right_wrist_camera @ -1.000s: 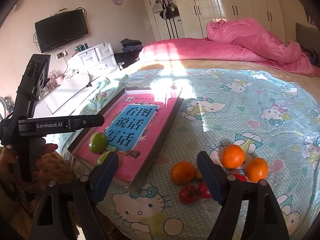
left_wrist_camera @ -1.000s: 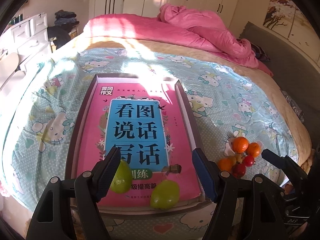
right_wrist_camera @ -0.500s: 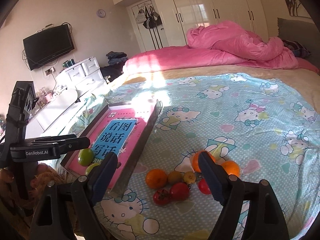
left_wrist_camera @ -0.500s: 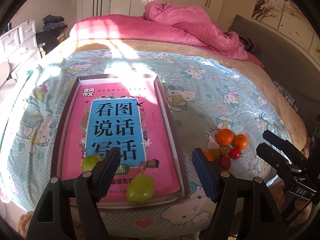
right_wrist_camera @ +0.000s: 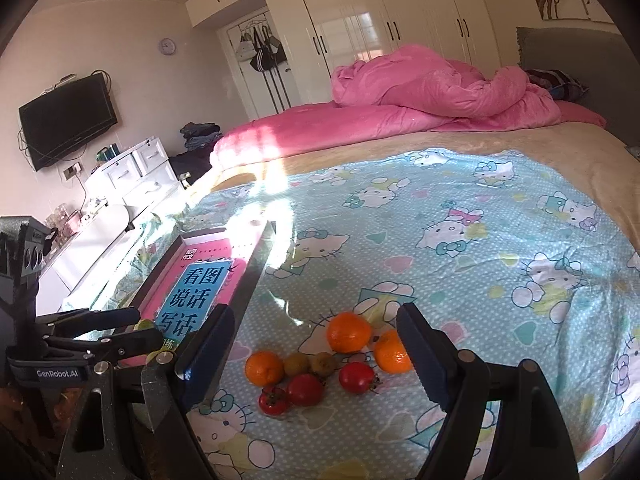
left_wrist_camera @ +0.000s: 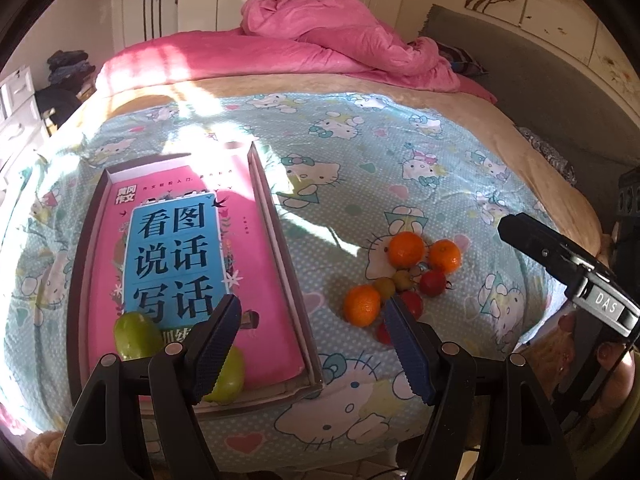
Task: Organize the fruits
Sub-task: 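Move both tools back over the remaining fruit pile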
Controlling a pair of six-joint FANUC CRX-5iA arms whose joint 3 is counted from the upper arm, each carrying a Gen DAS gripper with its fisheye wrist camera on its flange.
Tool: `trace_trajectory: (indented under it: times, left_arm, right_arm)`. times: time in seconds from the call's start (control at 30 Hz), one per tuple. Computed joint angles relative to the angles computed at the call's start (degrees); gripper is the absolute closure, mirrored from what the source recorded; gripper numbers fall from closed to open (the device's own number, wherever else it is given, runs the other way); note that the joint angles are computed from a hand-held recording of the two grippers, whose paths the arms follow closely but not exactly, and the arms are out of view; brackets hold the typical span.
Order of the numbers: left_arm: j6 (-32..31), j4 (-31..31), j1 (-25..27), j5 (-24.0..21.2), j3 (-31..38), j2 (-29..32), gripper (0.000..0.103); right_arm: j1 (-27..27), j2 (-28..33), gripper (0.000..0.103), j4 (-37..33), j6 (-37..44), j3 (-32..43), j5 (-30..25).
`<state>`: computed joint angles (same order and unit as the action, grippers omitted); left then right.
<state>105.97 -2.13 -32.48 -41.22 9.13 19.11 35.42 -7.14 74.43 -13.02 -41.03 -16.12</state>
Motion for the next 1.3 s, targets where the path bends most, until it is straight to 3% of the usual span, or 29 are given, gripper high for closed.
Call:
trace_trajectory:
  times: [0.33,0.5,1.0,1.17,1.3]
  left_arm:
    - [-3.16,0.96,-1.33,-1.74,2.90,2.35,0.027]
    - [-3.16,-0.60,-2.35,-5.78,7.24,5.51,0.028]
    - [-9.78,6.18,-1.35,-8.87,11.42,10.98,0.028]
    - [-11.81,7.00,-1.47,-12.11,15.45,14.07,0.046]
    - [-12.64,7.47,-1.42,-14.77,18.00,16.01,0.050]
  right_arm:
    - [-1.78,-1.78,0.020,-1.32,-1.30,-0.96,-0.60]
    - [-1.45,-1.81,0.020,-3.62,0.17,-0.80,-1.46]
    - [0.59,-0.57,0.020,-14.14,6.51,1.05,-5.85]
    - [1.09,0.34,0.020,-17.22,8.39,2.05,-6.85]
    - [1.30,0.82,0.020,-19.54,9.90,2.57,-7.27]
